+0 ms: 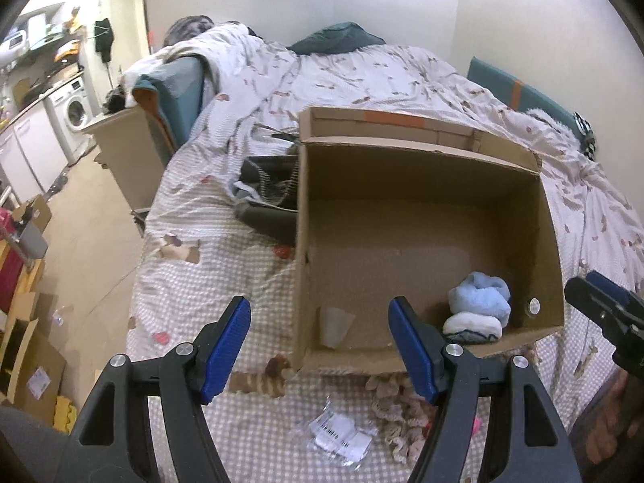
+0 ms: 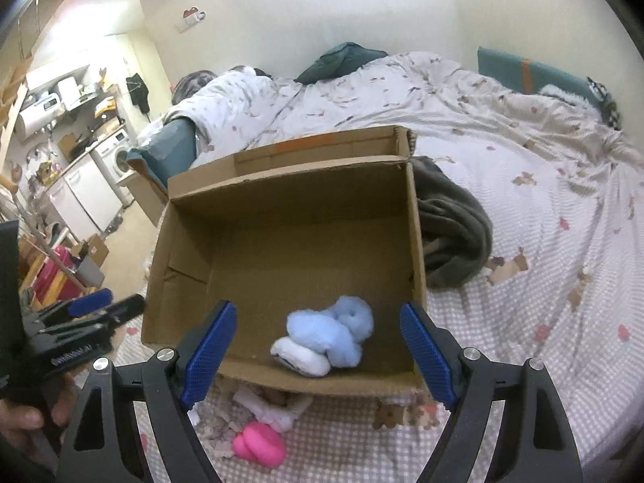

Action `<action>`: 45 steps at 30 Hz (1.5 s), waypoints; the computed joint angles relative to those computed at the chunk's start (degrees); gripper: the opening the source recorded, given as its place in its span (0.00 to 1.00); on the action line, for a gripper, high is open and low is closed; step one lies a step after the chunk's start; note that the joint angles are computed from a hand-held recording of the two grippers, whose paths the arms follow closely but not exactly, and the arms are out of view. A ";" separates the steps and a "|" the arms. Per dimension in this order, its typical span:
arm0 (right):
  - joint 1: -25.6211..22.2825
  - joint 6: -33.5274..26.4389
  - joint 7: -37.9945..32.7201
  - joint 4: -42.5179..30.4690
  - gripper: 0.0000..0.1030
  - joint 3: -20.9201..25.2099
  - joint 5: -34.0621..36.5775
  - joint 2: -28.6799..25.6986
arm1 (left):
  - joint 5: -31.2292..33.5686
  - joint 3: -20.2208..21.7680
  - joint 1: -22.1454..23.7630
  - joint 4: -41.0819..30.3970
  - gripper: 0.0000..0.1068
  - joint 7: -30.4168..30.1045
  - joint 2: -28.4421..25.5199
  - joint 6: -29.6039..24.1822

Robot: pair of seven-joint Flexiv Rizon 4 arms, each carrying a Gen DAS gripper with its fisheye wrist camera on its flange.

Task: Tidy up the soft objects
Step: 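Lower the beige cup into the box and open the left tool, then grasp the clear plastic bag with the left tool while the right tool grasps the pink duck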

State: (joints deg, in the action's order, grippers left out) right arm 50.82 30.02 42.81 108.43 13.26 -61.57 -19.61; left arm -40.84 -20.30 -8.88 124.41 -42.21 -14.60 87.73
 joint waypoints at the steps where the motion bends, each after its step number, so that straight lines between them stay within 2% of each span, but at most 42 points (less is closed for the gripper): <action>1: 0.46 -1.03 -0.09 -0.35 0.86 0.25 0.61 -0.09 | -0.85 -0.63 0.56 0.40 0.64 0.59 0.44 0.10; 3: 0.91 -1.75 -0.26 -0.65 0.86 0.58 1.31 -0.05 | -2.90 -1.31 1.18 1.40 0.64 1.88 1.50 0.26; 6: 1.89 -3.95 -1.04 -1.41 0.86 0.98 2.65 0.06 | -3.71 0.34 0.15 2.25 0.64 2.19 2.61 -0.13; 11: 3.09 -4.89 2.28 -1.24 0.86 1.60 2.71 0.42 | -9.49 1.35 -1.58 4.26 0.64 5.98 4.64 0.51; 15: 4.33 -6.91 2.88 -3.04 0.87 2.03 5.19 -0.39 | -6.81 5.54 -4.28 4.71 0.65 3.42 5.22 -0.89; 17: 4.68 -7.84 3.58 -3.93 0.94 2.19 7.47 -0.75 | -5.86 6.53 -4.69 4.72 0.65 2.52 5.27 -1.53; 19: 4.72 -6.56 5.38 -3.35 0.95 2.09 7.62 -0.65 | -6.28 6.90 -4.73 4.85 0.65 2.41 5.54 -2.45; 26: 3.22 -0.35 6.76 -0.84 0.95 1.85 6.70 -0.29 | 5.55 11.68 -5.12 3.44 0.65 -7.44 4.16 -5.32; 29: 3.13 0.31 7.82 -0.51 0.95 1.72 7.45 -0.40 | 13.17 14.16 -5.13 1.71 0.65 -13.56 3.10 -8.73; 34: 2.98 0.58 5.57 -1.31 0.95 1.75 9.33 -1.31 | 21.58 16.09 -4.58 -0.74 0.65 -21.45 1.69 -12.75; 38: 2.45 4.54 4.68 -0.62 0.95 1.23 9.11 -1.96 | 20.62 14.54 -2.49 -1.25 0.65 -22.12 1.39 -15.35; 42: 2.61 5.07 3.17 -1.13 0.95 0.76 9.54 -2.57 | 22.82 15.45 -2.35 -3.55 0.65 -25.42 0.06 -21.78; 45: 2.21 7.41 3.97 -0.32 0.95 0.32 9.14 -2.57 | 23.88 15.39 -2.06 -6.24 0.64 -27.50 -2.01 -29.00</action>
State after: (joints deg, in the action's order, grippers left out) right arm 53.03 37.43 46.78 108.11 13.58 -52.43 -22.18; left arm -16.96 -4.91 -10.94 118.16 -69.71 -16.61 58.73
